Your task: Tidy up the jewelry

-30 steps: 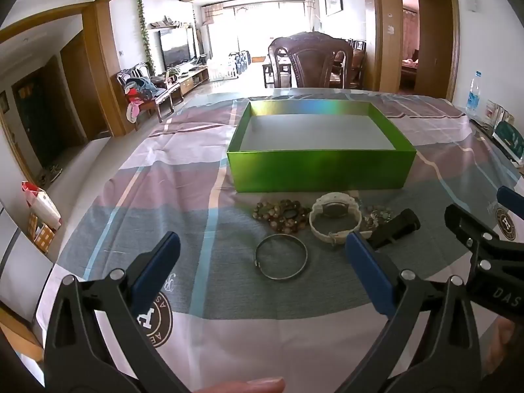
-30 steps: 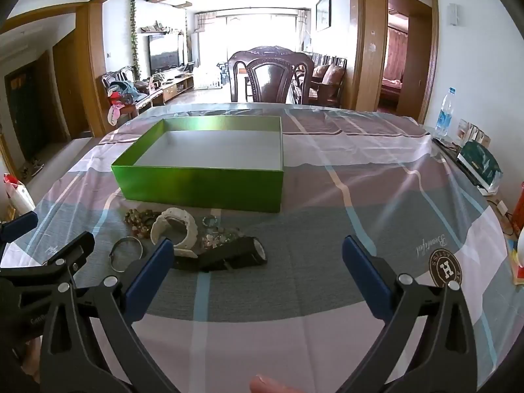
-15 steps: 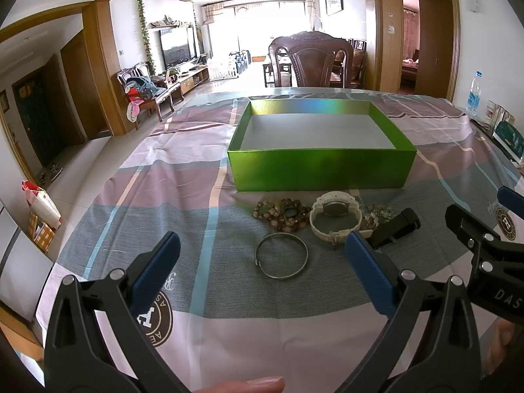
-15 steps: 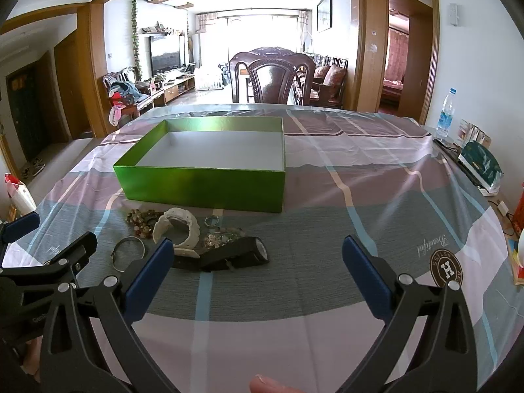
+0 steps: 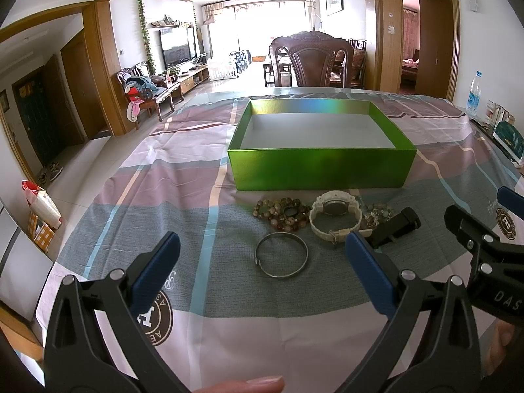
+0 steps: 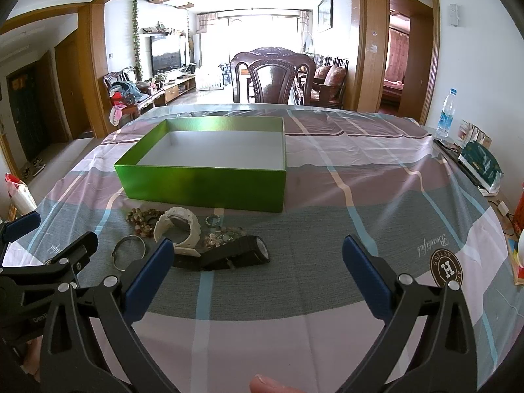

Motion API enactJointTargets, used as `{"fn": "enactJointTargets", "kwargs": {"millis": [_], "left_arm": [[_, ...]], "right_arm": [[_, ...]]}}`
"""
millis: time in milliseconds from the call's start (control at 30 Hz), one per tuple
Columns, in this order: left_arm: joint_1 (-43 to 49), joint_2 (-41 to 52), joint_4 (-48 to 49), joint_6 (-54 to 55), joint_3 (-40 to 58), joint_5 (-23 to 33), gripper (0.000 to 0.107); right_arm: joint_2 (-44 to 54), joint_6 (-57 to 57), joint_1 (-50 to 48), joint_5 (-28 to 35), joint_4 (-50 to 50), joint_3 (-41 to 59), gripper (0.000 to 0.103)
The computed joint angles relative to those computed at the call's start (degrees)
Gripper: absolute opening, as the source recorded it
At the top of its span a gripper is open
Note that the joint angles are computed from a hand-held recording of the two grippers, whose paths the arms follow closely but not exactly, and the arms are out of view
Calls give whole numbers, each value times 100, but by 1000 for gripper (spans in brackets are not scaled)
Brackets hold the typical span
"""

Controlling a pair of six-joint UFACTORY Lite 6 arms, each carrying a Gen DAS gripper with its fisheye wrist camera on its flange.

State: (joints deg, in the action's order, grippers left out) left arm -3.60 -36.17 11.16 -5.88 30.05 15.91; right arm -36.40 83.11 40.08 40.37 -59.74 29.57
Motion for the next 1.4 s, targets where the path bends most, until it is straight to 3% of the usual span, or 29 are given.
{"fn": "enactJointTargets", "kwargs": {"millis": [267, 667, 1400], "left_arm": [[4, -1, -37, 38, 1, 5, 99], [391, -61, -1075, 1286, -230, -184, 99], [357, -21, -998, 1184, -195, -168, 99]], "right_arm": [[1, -7, -16, -9, 4, 0, 100], [0, -3, -32, -28, -10, -8, 100], [-12, -28, -72, -68, -4, -23, 100]]}}
